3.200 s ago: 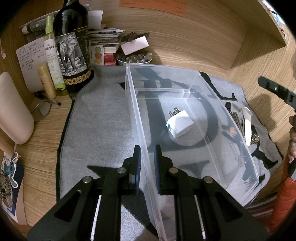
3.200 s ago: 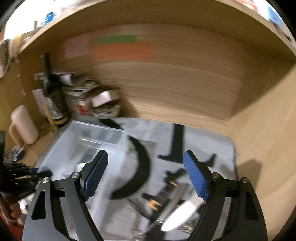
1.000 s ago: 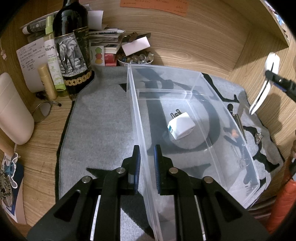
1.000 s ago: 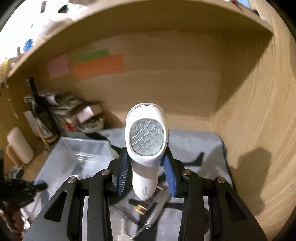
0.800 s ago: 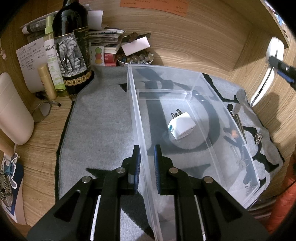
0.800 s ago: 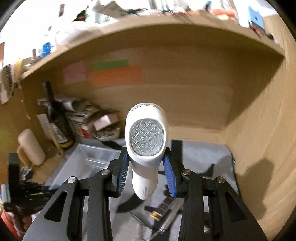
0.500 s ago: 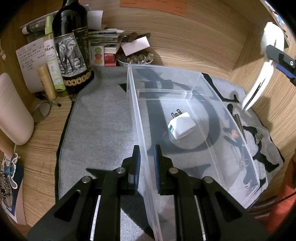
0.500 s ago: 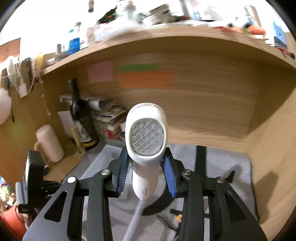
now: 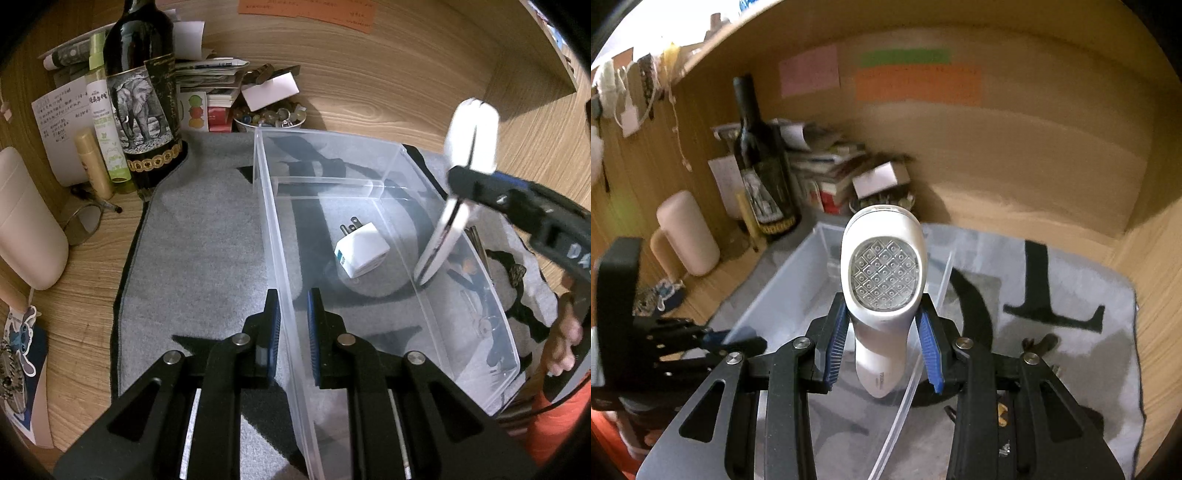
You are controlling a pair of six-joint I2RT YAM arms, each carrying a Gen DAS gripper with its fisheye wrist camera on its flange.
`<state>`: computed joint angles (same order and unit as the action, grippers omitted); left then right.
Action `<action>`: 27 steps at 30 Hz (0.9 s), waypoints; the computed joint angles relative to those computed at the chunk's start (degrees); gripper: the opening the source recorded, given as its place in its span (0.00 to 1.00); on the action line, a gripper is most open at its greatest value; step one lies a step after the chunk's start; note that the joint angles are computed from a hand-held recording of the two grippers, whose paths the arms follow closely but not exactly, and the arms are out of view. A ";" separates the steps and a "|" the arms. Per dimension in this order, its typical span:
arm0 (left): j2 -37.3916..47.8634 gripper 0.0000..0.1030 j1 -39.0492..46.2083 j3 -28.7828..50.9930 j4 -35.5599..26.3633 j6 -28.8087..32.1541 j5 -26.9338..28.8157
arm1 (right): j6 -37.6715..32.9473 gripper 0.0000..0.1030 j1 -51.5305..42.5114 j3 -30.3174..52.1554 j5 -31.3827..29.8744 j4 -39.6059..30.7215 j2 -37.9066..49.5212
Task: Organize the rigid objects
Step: 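Lift the white device with the right gripper and lower it into the box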
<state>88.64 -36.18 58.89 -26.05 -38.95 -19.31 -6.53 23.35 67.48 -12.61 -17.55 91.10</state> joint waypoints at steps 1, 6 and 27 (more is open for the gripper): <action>0.00 0.12 -0.02 0.02 -0.04 -0.01 0.00 | 0.06 0.33 0.22 0.29 0.26 0.00 0.68; -0.12 0.12 0.10 0.00 -0.10 0.07 0.21 | -0.41 0.33 1.55 2.66 2.27 -1.11 4.32; -0.12 0.13 -0.11 -0.20 0.03 0.08 0.07 | -2.34 0.35 3.36 10.03 5.91 -7.24 12.22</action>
<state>88.52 -36.29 58.69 -26.03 -38.87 -19.24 -8.87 26.71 77.51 -6.69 -24.79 103.33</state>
